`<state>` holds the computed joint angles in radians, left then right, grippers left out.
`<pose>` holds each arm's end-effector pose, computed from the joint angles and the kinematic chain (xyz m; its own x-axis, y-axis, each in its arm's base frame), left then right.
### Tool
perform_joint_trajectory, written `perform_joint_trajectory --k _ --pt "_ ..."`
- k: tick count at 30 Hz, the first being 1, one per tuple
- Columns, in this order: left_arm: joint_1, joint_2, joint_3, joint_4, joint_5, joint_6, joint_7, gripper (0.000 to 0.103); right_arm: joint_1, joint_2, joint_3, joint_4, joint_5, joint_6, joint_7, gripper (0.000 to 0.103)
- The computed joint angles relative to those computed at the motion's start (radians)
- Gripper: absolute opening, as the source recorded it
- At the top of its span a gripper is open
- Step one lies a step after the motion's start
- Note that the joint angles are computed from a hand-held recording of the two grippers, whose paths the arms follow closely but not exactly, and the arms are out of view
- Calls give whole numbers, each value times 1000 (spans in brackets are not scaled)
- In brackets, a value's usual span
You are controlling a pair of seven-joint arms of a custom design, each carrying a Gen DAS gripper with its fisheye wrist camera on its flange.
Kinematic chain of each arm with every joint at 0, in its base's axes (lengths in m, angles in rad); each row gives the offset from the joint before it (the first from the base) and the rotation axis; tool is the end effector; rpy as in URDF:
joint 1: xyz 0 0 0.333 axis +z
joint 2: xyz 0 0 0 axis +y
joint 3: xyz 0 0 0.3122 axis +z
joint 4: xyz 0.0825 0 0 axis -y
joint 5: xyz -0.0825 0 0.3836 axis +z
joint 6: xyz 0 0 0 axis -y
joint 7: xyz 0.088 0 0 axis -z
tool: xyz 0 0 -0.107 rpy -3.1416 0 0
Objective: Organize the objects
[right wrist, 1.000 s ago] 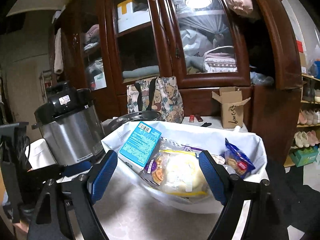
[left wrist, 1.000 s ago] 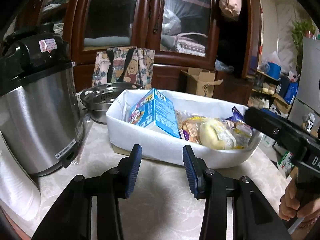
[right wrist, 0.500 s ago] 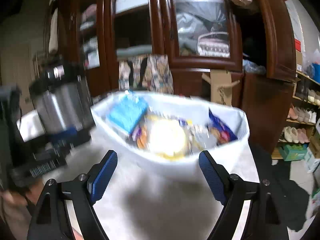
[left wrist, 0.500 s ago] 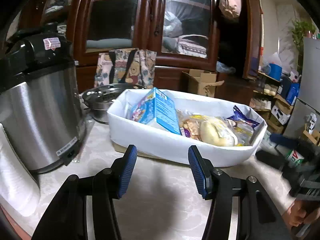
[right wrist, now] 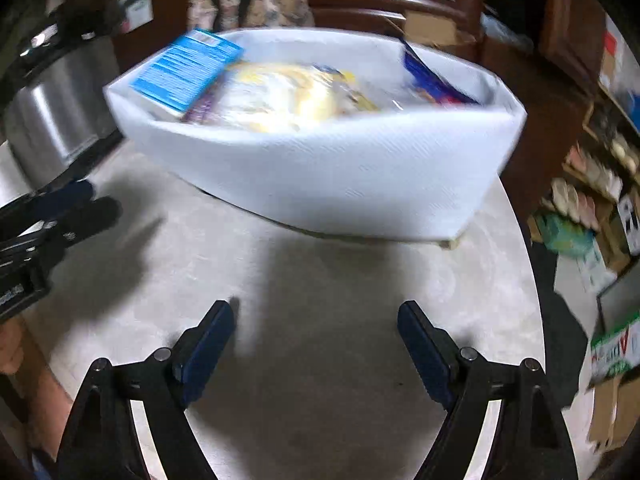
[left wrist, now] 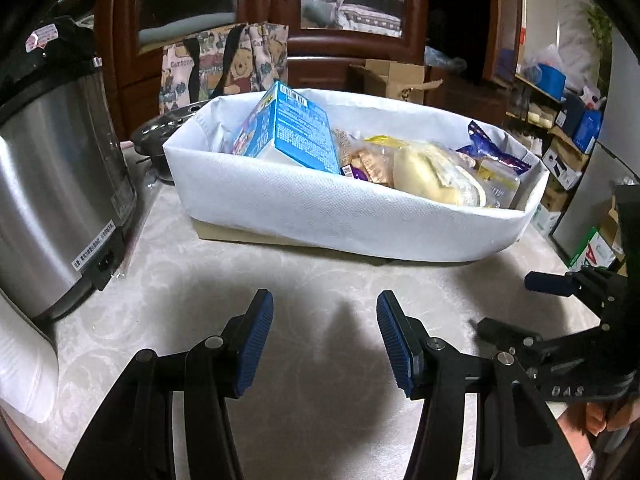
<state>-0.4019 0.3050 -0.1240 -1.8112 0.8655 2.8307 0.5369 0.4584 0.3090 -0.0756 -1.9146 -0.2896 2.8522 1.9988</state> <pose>0.5642 -0.3634 0.4419 -0.2160 -0.9762 0.0202 -0.6576 0.1301 -0.7420 0.6059 0.2648 0.4015 0.2160 -0.9764 -0.0020 -0.7783 -0.1710 -0.6042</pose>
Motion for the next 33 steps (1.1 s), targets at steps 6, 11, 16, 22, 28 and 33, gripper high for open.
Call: perform_joint_trajectory --k 6,11,16,22,28,33 --pt "-3 -6 3 -5 19 1 -21 54 7 -4 -13 -3 -26 -34 56 103" --pt "7 -4 -4 -1 -3 -3 -9 54 1 -4 -4 -5 -34 -33 66 103" --pt "-1 -7 8 -1 20 4 -32 54 -2 -3 -1 -3 -36 -34 67 103" --pt "4 -5 7 3 27 1 -47 54 -3 -3 0 -2 -37 -34 68 103" --pt "-2 -10 17 1 57 6 -83 54 -4 -2 0 -2 -37 -34 68 103" --pt "-1 -16 20 -4 94 16 -124 54 -3 -3 0 -4 -37 -32 69 103"
